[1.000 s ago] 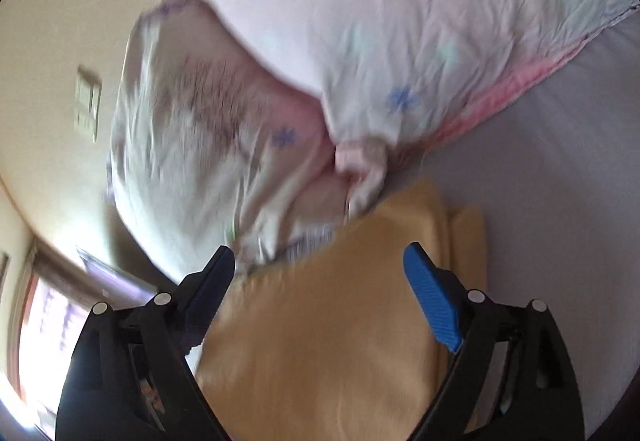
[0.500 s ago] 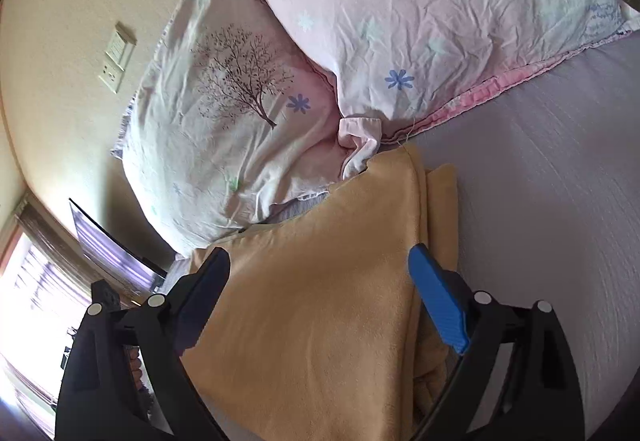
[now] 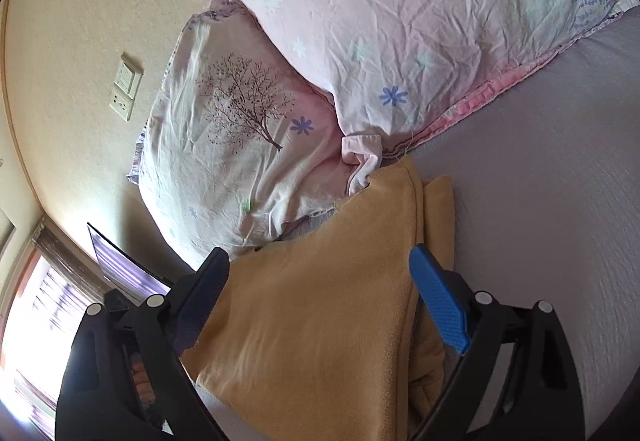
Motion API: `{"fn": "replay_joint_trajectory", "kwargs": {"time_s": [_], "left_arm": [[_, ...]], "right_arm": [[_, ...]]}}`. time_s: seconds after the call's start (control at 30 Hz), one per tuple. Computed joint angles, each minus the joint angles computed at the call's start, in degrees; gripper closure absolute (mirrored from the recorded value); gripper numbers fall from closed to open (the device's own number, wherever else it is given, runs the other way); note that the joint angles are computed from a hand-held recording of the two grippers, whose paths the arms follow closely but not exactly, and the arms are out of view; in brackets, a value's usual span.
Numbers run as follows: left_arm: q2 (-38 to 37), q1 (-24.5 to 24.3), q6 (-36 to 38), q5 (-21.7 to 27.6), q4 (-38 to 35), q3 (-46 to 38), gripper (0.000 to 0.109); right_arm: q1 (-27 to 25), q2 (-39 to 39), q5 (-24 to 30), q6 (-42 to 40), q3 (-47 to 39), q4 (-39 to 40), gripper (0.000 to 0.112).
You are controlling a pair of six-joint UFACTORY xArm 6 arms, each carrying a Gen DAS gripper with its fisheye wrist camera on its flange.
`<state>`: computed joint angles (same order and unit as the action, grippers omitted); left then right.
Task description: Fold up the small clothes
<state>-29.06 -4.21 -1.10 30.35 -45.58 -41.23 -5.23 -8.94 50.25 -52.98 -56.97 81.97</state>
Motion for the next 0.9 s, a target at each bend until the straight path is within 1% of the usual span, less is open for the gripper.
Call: {"fn": "replay_joint_trajectory", "kwargs": {"time_s": [0.07,0.13,0.23,0.27,0.3,0.33,0.37,0.4,0.43,0.47,0.5,0.53,0.6,0.63,0.67,0.7,0.73,0.77,0.8,0.83,0.9], "left_arm": [[1.61,-4.89,1.35,-1.93,-0.90,-4.00,0.097],[5.45,-10.29,4.64,-3.76,-4.76,-8.88,0.097],[15.57,-18.78,12.55,-6.81,-16.77,-18.04,0.096],[20.20,-21.15,16.45,-6.71,-22.77,-22.07,0.095],[23.46,-22.16,20.21,-4.94,-28.76,-24.96,0.096],[26.30,-22.22,23.62,-0.77,-34.76,-27.56,0.097],[28.74,-21.88,26.27,5.16,-40.76,-29.93,0.097],[29.30,-21.65,28.62,8.70,-44.76,-30.21,0.097],[28.74,-21.62,31.68,9.83,-46.36,-29.49,0.097],[26.49,-21.58,33.68,8.56,-45.57,-27.51,0.096],[23.82,-22.00,33.29,4.90,-42.38,-25.31,0.093],[21.33,-21.63,30.49,2.21,-37.17,-22.95,0.091],[15.41,-19.97,21.65,-3.54,-25.17,-15.67,0.086],[13.80,-19.11,17.07,-4.62,-19.18,-13.49,0.084],[11.70,-17.68,12.39,-5.12,-13.18,-10.39,0.080],[10.44,-16.45,8.93,-4.43,-9.57,-8.46,0.078],[9.35,-15.38,7.29,-3.32,-8.37,-6.79,0.078],[8.72,-14.28,7.18,-1.35,-9.05,-5.53,0.077],[7.94,-13.31,8.15,0.41,-10.23,-4.62,0.076],[7.42,-13.11,9.63,1.13,-11.85,-3.76,0.075],[6.57,-13.63,12.60,1.40,-13.78,-2.67,0.068]], "right_arm": [[-0.12,-0.96,-1.21,-0.77,0.56,1.05,0.019],[-0.45,-1.92,-2.38,-1.85,1.20,2.55,0.019],[-0.72,-2.44,-4.53,-1.67,1.63,2.80,0.019],[-0.81,-2.21,-5.11,-1.21,1.50,2.38,0.019],[-0.94,-1.97,-5.66,-0.57,1.36,1.83,0.019],[-1.14,-1.57,-6.24,0.71,1.16,0.80,0.019],[-1.48,-1.14,-6.25,1.85,0.90,0.03,0.019],[-1.86,-0.78,-5.88,2.59,0.68,-0.40,0.019],[-2.92,-0.15,-3.82,4.79,0.10,-1.79,0.019],[-3.43,0.24,-2.81,5.39,-0.22,-2.00,0.019],[-4.03,0.73,-1.32,6.12,-0.69,-2.45,0.019],[-4.69,1.47,1.16,7.56,-1.53,-4.32,0.019],[-4.81,2.41,4.03,10.61,-3.02,-9.24,0.019],[-4.68,2.18,4.42,11.26,-2.82,-10.61,0.019],[-4.44,1.93,4.83,11.92,-2.79,-12.27,0.019],[-4.01,1.22,4.47,13.39,-2.42,-14.34,0.019],[-3.79,-0.03,3.76,13.57,-1.42,-15.01,0.019],[-3.62,-2.06,3.46,12.59,-0.04,-15.36,0.021],[-3.43,-3.86,3.26,11.65,1.15,-15.55,0.025],[-3.17,-7.46,2.76,10.11,3.54,-16.70,0.029],[-2.61,-11.30,1.79,9.75,6.19,-19.39,0.034]]}}
